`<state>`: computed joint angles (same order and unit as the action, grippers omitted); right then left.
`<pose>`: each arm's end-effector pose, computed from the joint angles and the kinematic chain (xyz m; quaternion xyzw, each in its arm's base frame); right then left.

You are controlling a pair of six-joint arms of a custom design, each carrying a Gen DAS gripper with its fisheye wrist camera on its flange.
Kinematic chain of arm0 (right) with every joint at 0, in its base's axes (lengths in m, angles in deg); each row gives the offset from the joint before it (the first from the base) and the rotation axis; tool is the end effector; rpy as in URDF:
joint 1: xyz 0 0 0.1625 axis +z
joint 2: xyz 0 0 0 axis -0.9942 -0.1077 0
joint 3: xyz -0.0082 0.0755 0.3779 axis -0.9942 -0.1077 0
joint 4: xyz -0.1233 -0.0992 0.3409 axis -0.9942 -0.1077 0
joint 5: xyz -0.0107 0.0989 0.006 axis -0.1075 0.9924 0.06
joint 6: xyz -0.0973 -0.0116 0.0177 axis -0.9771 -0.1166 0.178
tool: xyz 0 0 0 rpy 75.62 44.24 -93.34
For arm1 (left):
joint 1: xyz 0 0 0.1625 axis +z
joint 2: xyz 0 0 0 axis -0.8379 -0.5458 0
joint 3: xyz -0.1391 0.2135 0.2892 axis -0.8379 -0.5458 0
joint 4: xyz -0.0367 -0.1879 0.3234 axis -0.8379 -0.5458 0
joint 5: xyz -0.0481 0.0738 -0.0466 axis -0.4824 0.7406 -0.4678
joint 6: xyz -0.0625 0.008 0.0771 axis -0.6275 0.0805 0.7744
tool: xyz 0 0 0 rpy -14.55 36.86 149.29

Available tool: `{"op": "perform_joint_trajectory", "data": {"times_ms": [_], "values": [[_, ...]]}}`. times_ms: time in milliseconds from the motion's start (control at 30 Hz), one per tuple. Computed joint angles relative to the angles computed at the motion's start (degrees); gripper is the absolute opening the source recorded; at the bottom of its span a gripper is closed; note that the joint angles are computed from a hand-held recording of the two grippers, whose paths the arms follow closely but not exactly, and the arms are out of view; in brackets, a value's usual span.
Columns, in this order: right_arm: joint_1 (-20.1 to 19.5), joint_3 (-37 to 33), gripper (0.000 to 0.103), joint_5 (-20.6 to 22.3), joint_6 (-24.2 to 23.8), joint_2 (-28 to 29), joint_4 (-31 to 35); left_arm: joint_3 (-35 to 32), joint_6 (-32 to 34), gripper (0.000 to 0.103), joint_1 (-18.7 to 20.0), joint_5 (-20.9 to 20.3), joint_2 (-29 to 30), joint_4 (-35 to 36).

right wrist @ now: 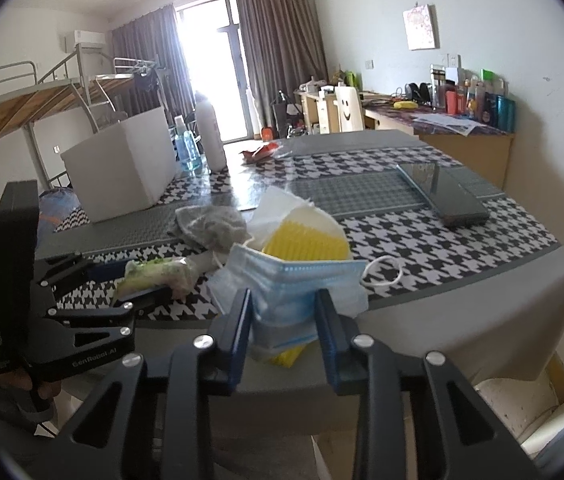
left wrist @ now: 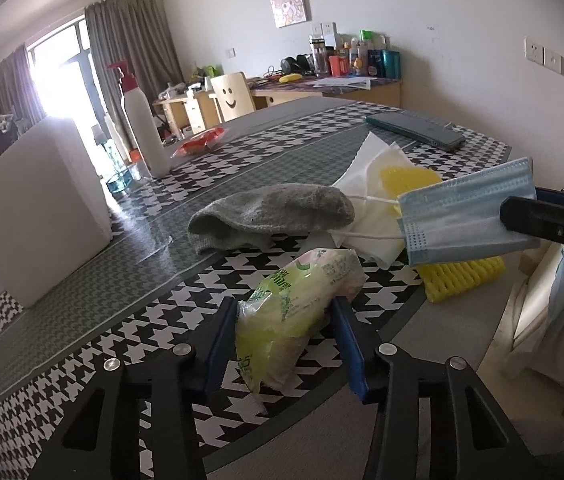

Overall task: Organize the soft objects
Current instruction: 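Grasp the green-wrapped tissue pack with the left tool while the right tool grasps the blue face mask, then carry the tissue pack and the face mask with both tools over the white foam box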

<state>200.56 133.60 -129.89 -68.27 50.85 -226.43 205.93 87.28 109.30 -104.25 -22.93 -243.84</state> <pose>0.3141 -0.4366 0.0060 0.2627 -0.8580 0.3866 0.2132 -0.0583 -0.4133 0.1951 0.3326 0.8221 -0.3124 0.3405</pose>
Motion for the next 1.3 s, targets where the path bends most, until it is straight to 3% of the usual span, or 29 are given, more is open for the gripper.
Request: {"op": "perform_joint_trajectory", "data": {"times_ms": [267, 533, 1300], "values": [[0.1, -0.1, 0.021, 0.7, -0.5, -0.3, -0.1, 1.1, -0.6, 0.049, -1.3, 0.1, -1.8, -0.8], [0.1, 0.1, 0.014, 1.6, -0.8, -0.5, -1.5, 1.6, -0.6, 0.049, -2.3, 0.1, -3.8, -1.3], [1.8, -6.8, 0.013, 1.8, -3.8, 0.4, -1.6, 1.7, 0.3, 0.049, -2.5, 1.8, -7.6, -4.6]]}}
